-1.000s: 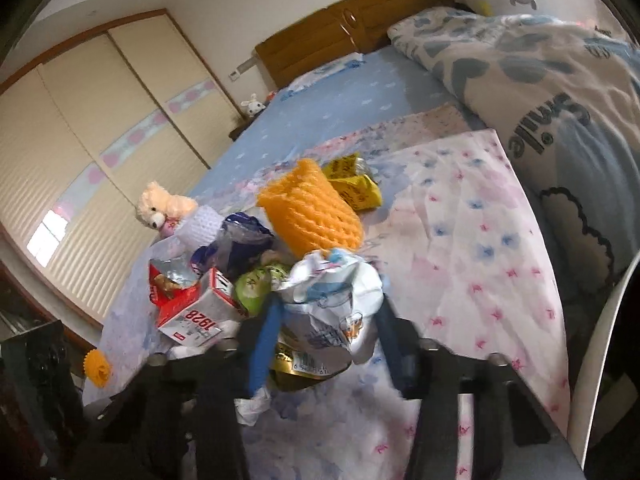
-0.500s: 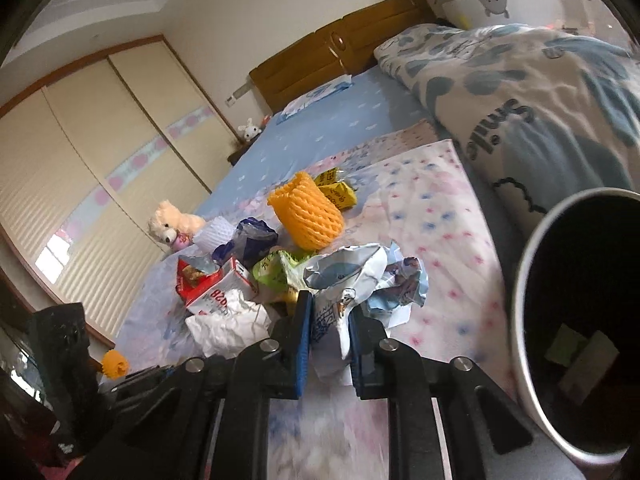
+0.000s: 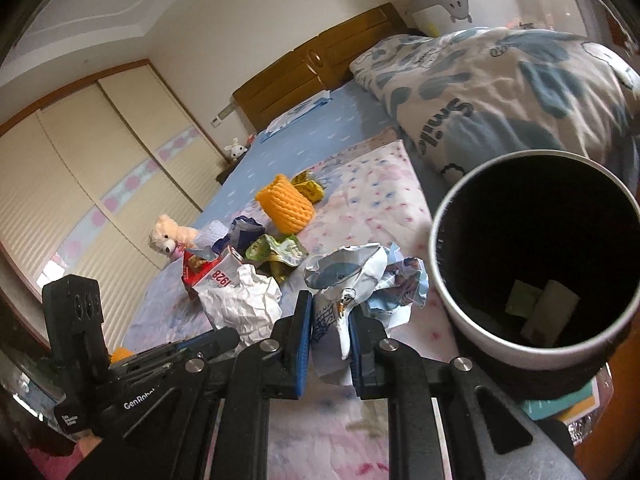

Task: Collect trash
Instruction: 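Carry the wrapper and tissue over the black bin with both tools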

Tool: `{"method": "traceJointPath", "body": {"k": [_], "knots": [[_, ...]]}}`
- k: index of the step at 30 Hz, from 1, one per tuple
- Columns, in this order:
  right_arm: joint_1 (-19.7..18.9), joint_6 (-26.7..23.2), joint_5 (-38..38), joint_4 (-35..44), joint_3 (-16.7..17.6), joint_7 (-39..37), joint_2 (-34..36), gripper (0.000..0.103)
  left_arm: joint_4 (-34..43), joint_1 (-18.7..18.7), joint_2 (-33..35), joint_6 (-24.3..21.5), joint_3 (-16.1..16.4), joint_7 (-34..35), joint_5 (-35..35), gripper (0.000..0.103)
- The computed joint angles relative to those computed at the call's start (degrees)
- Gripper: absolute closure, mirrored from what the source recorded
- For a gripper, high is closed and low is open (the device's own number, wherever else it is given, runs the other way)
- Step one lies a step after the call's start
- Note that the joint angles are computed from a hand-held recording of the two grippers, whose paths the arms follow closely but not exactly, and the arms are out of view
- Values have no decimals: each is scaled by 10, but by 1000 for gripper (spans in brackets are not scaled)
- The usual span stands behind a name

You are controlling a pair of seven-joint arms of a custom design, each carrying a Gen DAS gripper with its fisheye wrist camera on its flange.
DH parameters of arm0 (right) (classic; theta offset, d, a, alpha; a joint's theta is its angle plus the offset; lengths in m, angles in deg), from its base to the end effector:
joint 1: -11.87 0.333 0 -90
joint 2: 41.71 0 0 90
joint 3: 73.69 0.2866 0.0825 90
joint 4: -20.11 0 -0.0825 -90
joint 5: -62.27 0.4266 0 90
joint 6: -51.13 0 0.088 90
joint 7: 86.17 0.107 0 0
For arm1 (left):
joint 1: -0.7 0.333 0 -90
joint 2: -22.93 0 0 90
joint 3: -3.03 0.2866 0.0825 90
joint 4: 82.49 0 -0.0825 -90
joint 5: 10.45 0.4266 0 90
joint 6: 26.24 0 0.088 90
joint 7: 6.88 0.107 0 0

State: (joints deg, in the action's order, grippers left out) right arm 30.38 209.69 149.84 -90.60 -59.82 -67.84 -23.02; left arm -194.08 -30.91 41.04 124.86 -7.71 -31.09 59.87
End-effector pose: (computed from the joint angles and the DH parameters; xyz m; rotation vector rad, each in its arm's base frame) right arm 0.5786 0.3103 0.2914 -1.8246 1.1831 0.0892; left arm 0.4736 -0.4589 0.2952 -2.0609 1.5598 -0.9166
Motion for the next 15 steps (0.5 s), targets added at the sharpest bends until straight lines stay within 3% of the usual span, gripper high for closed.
{"method": "traceJointPath", "body": {"k": [15], "knots": [[-15,2,65,-36,-29,-35,-35,87,109,-26,76,21,14,119,-57,95]]}}
